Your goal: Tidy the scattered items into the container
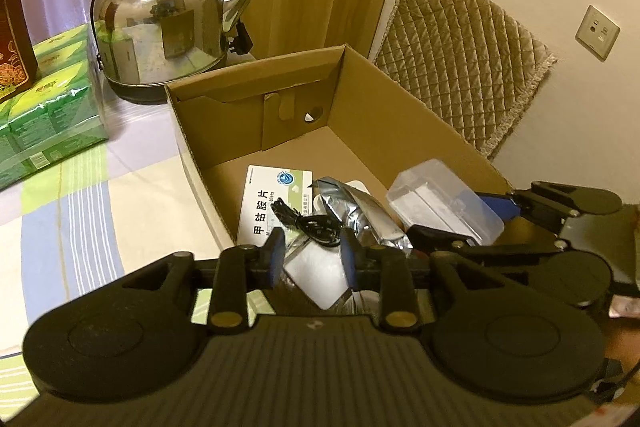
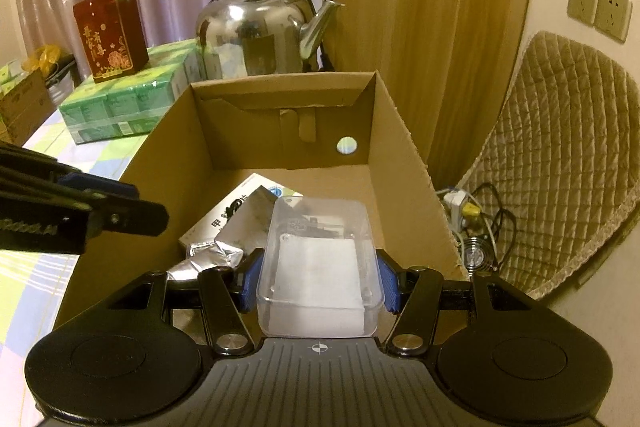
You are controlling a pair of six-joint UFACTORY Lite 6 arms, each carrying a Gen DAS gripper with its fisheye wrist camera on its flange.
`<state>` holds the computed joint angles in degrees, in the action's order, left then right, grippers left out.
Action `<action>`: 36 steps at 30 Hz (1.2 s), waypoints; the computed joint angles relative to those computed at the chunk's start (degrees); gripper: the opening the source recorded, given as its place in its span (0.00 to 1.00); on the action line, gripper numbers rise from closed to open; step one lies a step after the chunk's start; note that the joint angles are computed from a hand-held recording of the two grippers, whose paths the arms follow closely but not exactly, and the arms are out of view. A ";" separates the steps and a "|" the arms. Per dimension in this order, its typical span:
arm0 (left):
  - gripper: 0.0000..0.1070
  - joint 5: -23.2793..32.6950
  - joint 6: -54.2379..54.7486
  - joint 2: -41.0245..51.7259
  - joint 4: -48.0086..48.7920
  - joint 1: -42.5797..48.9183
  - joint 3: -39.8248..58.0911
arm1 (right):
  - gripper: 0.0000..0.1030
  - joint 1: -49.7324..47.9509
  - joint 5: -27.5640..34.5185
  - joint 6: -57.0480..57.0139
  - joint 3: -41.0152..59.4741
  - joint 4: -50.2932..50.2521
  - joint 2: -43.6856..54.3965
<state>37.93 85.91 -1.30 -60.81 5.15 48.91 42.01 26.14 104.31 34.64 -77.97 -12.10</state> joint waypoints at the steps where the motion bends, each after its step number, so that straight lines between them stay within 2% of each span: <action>1: 0.26 0.18 0.18 -0.46 0.06 0.34 -0.36 | 0.52 0.02 0.08 0.03 -0.05 -0.10 -0.04; 7: 0.30 2.17 0.65 -2.84 0.48 2.82 -1.74 | 0.53 0.56 0.62 0.51 -0.35 -0.29 -0.37; 8: 0.30 2.72 0.90 -3.47 0.43 3.41 -2.12 | 0.54 0.83 0.94 0.86 -0.53 -0.41 -0.62; 9: 0.31 3.34 0.94 -3.99 0.57 3.98 -2.36 | 0.61 1.21 1.49 0.95 -0.58 -0.26 -0.76; 10: 0.31 4.05 0.83 -4.38 0.84 4.55 -2.46 | 0.64 1.75 2.16 0.90 -0.61 0.08 -0.99; 16: 0.38 7.73 1.31 -8.08 2.02 8.74 -4.25 | 0.68 4.78 5.40 -1.05 -2.23 2.52 -5.35; 19: 0.40 9.84 2.07 -10.40 2.45 11.65 -5.62 | 0.74 7.58 8.79 -2.84 -3.69 5.61 -9.97; 22: 0.44 12.37 2.79 -13.55 3.16 14.98 -7.35 | 0.82 12.72 14.91 -4.02 -4.97 9.55 -15.53; 27: 0.69 18.90 3.86 -21.84 4.60 22.10 -11.83 | 0.98 28.26 30.92 -2.50 -5.69 16.07 -24.08; 28: 0.71 20.33 3.97 -23.65 5.04 23.57 -12.80 | 0.98 32.50 34.96 -1.81 -5.39 17.13 -25.05; 30: 0.83 23.20 4.22 -28.41 5.99 26.79 -15.37 | 0.98 40.29 42.17 -0.36 -4.43 19.57 -26.17; 33: 0.94 29.78 5.49 -35.24 7.13 33.89 -18.63 | 0.98 51.35 51.15 3.61 -2.61 23.68 -26.35; 36: 0.95 37.14 6.25 -40.37 8.62 42.30 -20.52 | 0.98 61.69 58.43 8.44 -0.58 27.64 -24.68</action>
